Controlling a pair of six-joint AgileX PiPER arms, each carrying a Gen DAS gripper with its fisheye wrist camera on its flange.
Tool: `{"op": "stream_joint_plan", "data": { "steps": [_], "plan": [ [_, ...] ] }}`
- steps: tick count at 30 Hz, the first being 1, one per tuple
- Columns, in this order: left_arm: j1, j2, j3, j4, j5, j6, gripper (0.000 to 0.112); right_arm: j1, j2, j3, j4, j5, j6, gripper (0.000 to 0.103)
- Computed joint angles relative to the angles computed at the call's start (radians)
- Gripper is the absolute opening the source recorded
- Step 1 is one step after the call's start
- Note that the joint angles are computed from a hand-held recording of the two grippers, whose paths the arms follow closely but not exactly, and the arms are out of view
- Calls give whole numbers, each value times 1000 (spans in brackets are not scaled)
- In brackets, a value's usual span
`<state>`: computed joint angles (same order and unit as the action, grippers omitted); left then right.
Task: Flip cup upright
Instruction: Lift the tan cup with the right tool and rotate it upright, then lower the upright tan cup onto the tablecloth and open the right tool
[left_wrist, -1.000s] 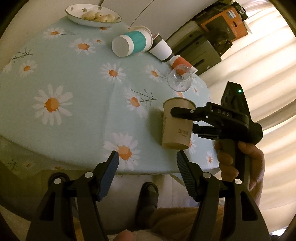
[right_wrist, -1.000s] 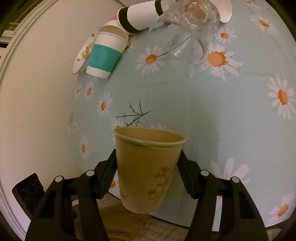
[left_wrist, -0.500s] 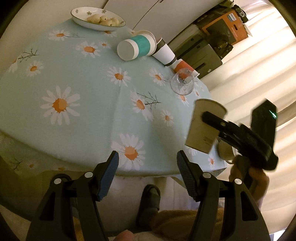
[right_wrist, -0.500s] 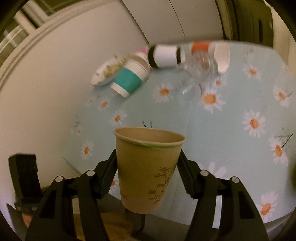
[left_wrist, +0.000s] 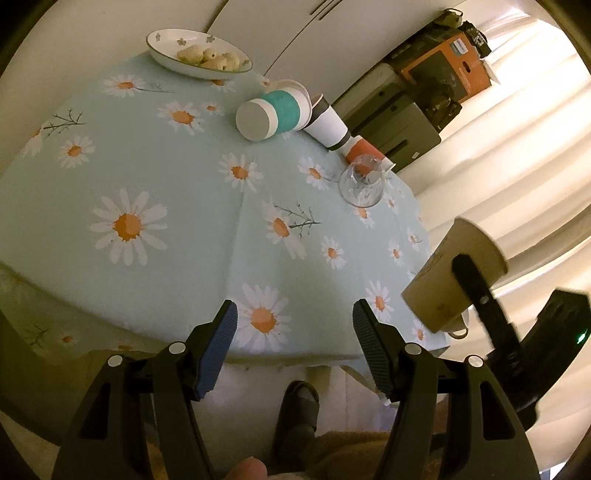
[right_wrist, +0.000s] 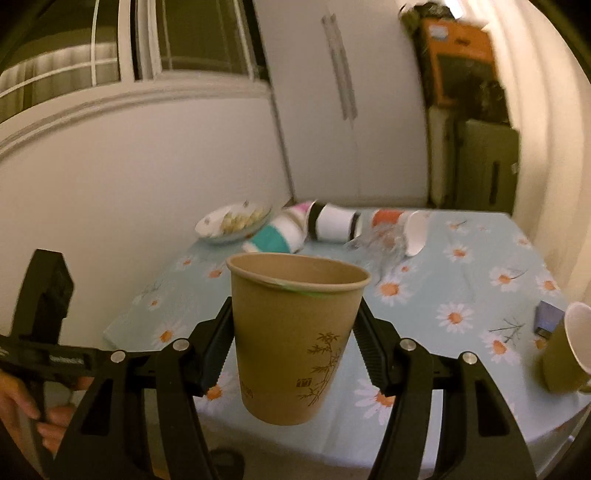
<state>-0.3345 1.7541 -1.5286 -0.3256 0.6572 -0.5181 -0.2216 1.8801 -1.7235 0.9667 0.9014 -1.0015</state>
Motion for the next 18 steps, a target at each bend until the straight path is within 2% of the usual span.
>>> {"op": "stream_joint_plan", "data": {
  "steps": [7, 11, 15, 18],
  "plan": [
    [4, -21, 30, -40, -29, 29, 63, 57, 3, 175, 158, -232, -213, 62],
    [13, -30, 51, -68, -39, 48, 63, 83, 23, 228, 250, -311, -326, 62],
    [16, -30, 51, -75, -38, 49, 63, 114, 22, 301, 409, -384, -560, 62],
    [15, -31, 53, -79, -41, 52, 63, 127, 24, 324, 465, -398, -640, 62]
  ]
}}
